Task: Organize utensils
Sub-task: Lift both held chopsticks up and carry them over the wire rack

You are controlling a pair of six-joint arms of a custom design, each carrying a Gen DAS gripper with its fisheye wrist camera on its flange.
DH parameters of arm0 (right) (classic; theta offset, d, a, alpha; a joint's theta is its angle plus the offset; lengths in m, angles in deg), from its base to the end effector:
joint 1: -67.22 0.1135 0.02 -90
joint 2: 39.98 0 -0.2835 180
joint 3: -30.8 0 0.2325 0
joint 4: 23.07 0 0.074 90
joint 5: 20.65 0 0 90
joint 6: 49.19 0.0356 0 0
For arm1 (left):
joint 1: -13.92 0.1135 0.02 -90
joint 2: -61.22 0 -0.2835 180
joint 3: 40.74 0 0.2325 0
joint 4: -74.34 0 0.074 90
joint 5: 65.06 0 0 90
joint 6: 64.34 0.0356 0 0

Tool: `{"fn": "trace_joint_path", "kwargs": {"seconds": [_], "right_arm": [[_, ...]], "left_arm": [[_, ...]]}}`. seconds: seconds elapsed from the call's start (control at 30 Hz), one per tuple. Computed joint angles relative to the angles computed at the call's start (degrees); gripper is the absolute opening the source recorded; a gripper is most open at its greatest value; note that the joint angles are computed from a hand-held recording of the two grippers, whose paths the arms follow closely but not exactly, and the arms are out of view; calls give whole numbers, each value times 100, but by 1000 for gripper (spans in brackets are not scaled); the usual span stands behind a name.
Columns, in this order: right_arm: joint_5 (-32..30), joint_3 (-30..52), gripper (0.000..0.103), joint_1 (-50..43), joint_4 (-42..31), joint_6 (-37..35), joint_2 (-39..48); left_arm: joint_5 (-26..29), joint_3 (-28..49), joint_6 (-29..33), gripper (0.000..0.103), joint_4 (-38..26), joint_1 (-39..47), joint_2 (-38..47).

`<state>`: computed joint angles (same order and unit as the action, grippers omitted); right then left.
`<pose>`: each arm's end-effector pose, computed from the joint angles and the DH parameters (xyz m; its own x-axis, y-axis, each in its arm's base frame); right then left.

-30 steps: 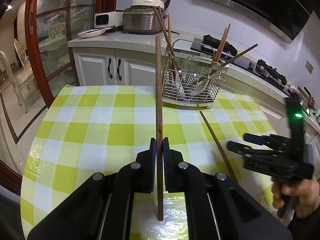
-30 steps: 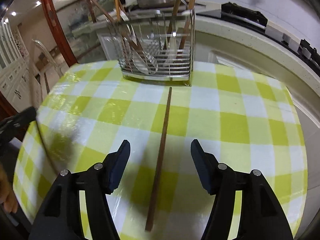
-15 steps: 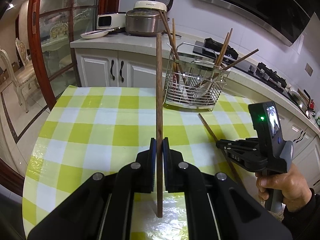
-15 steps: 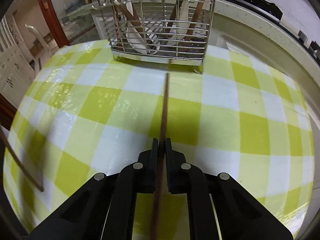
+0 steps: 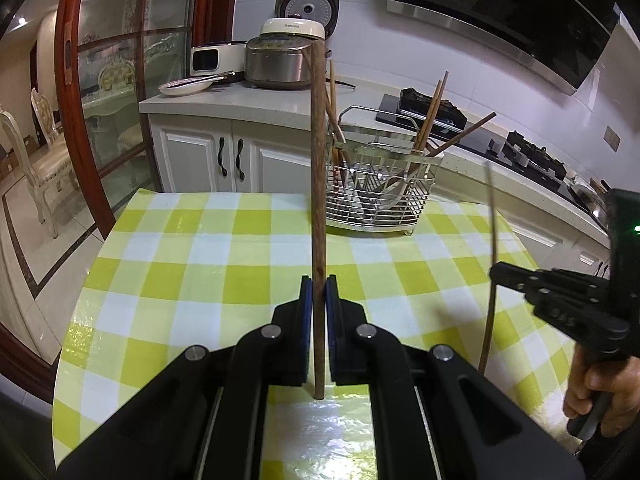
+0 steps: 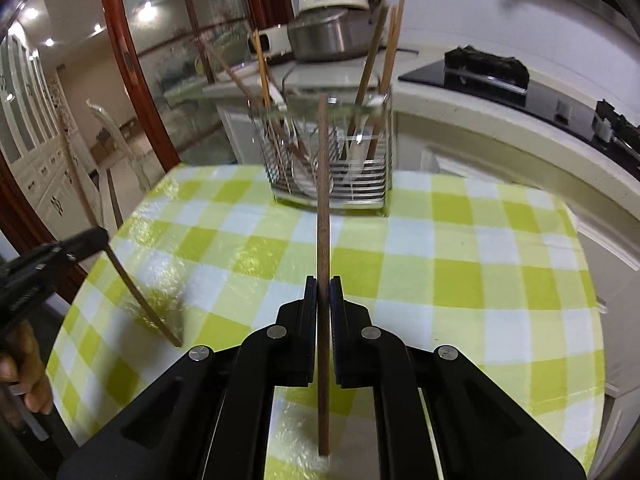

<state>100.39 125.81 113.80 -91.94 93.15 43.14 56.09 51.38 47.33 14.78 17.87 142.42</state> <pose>0.1993 0.1839 0.3552 -0.6919 0.2557 -0.6752 0.1940 0.9666 0.1672 0.2746 0.0005 0.3593 -0.5917 0.2759 -0.7575 0.5386 0.8344 -0.1168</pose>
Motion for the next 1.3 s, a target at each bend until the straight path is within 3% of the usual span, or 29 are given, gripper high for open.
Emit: {"fn": "trace_joint_path", "kwargs": {"seconds": [0.57, 0.83, 1.07, 1.3], "right_arm": [[1280, 336, 7, 814, -849, 580, -223], [1359, 406, 7, 718, -790, 437, -320], [1411, 866, 7, 386, -841, -85, -403], [1398, 1747, 7, -313, -951, -1045, -419]], "left_arm": [[124, -20, -121, 7, 102, -48, -205], [240, 180, -296, 7, 139, -195, -168], [183, 607, -455, 7, 180, -524, 8], [229, 1721, -777, 7, 42, -828, 464]]}}
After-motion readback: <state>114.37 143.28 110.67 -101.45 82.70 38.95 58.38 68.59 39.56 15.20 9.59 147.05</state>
